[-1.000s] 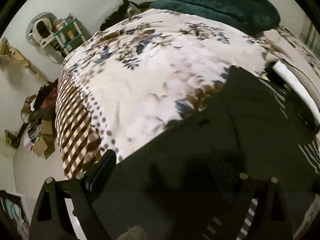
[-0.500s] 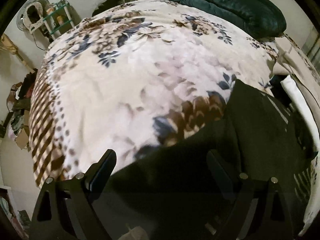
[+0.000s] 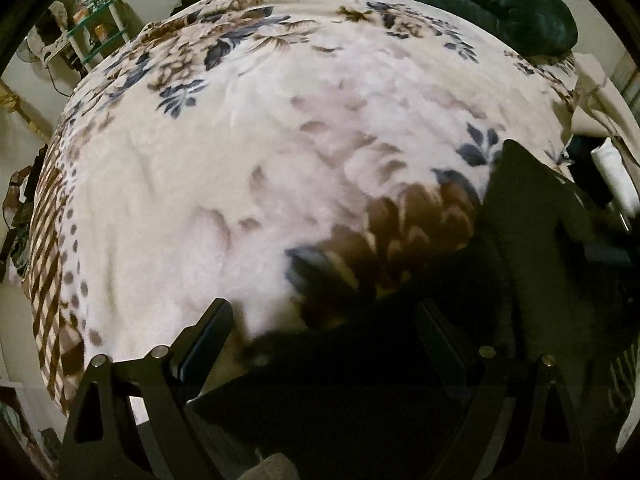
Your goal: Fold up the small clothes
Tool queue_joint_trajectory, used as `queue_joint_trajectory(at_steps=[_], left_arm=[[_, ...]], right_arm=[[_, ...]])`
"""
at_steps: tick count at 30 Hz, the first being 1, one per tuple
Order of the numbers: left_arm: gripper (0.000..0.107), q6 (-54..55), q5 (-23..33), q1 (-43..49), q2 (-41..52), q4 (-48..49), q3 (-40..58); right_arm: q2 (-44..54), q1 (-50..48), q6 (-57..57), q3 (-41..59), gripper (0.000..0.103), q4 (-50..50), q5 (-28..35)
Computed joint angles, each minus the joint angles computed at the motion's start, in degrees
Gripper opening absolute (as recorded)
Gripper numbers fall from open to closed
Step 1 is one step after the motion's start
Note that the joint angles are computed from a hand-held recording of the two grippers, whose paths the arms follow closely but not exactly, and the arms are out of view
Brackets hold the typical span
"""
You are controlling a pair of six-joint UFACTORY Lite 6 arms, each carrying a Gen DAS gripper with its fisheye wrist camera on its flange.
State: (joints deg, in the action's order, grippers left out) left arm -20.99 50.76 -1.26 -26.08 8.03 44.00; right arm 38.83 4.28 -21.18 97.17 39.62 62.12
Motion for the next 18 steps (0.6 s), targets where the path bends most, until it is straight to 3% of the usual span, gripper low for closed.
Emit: queue_joint_trajectory(at_steps=[2,3,7,12,14,16,18], left_arm=[[0.092,0.6,-0.61,1.24,0.47,-0.26,-0.73],[0.092,1.82,-0.99,2.32,0.38,-1.38,-1.12],[0.092,3.76,-2.39,4.0,0.54,-2.56,-2.04],[0.092,7.13,-2.74,5.99,1.23,-3.92,-1.47],[0.092,8.41,-2.14,6.69,0.78,-3.93,-0.91],[0.092,9.89,-1.24,7.74,0.08,-4.28,0.01],[0.092,12.1,-0.57,9.49,0.13,-5.93,1.23]], right_arm=[[1.09,1.43,2.03,2.58,0.012,-0.39,-0.44],[1.18,1.44,3.53,3.83,0.004,-0.91,-1.55],[1.57,0.02,10.51,7.9,0.003,-5.2,-6.33],[7.39,-2.45,14.59,15.72,0.004,-8.5,-1.78],[6.31,-3.04,16.32,15.14,0.015,-11.91,-0.79],[4.62,-5.18,14.74,12.47,0.041,-9.37,0.13],[3.1,-6.34,12.17,9.41,0.051,-7.29,0.65]])
